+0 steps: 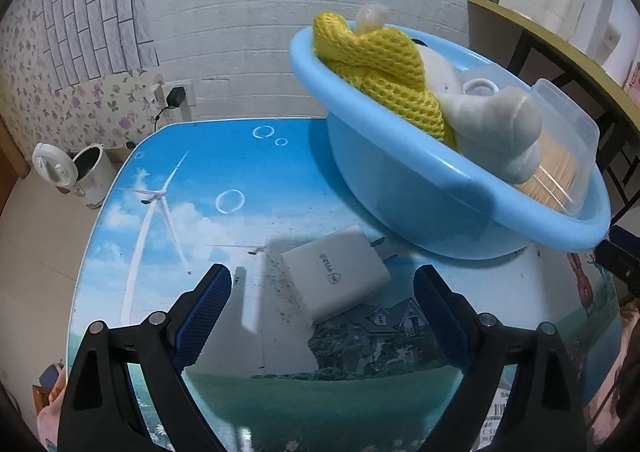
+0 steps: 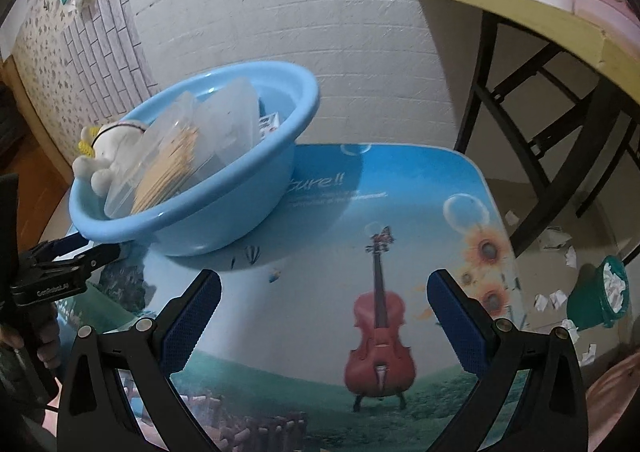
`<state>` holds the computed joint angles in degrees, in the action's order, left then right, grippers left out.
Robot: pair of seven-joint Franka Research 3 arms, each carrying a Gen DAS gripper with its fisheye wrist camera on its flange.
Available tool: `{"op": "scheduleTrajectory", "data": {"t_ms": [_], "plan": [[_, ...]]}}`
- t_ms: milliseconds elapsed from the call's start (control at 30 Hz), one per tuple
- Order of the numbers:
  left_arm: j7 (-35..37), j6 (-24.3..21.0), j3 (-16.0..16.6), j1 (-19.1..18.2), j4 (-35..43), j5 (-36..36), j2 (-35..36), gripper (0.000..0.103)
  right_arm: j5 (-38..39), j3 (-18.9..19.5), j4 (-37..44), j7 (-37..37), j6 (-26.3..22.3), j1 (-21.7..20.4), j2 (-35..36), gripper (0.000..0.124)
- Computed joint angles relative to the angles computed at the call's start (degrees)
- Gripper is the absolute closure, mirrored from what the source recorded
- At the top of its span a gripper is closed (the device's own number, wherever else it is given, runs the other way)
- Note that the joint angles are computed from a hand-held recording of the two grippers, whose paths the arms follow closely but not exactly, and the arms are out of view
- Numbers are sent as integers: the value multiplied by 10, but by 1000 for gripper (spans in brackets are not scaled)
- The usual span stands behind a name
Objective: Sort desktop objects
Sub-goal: 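Withdraw both open grippers from the basin and move the left gripper to the white charger block, then grasp the white charger block with the left gripper while the right gripper approaches the barcode-labelled bag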
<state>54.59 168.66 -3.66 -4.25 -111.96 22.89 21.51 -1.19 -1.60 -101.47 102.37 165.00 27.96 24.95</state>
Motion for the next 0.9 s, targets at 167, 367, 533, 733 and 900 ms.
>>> {"op": "scheduleTrajectory", "data": {"t_ms": [167, 367, 533, 733, 900], "plan": [[0, -5, 0, -2, 4, 7, 1, 26, 18, 19, 7, -25, -16, -12, 7, 22], [27, -14, -17, 8, 3, -20, 1, 50, 28, 19, 9, -31, -33, -13, 11, 22], [22, -12, -10, 2, -7, -16, -6, 52, 31, 22, 10, -36, -34, -14, 11, 22], [22, 5, -11, 9, -48, -16, -33, 58, 50, 41, 10, -64, -43, -22, 8, 22], [27, 32, -12, 18, -84, -14, -52, 58, 58, 48, -5, -85, -39, -18, -4, 22]]}}
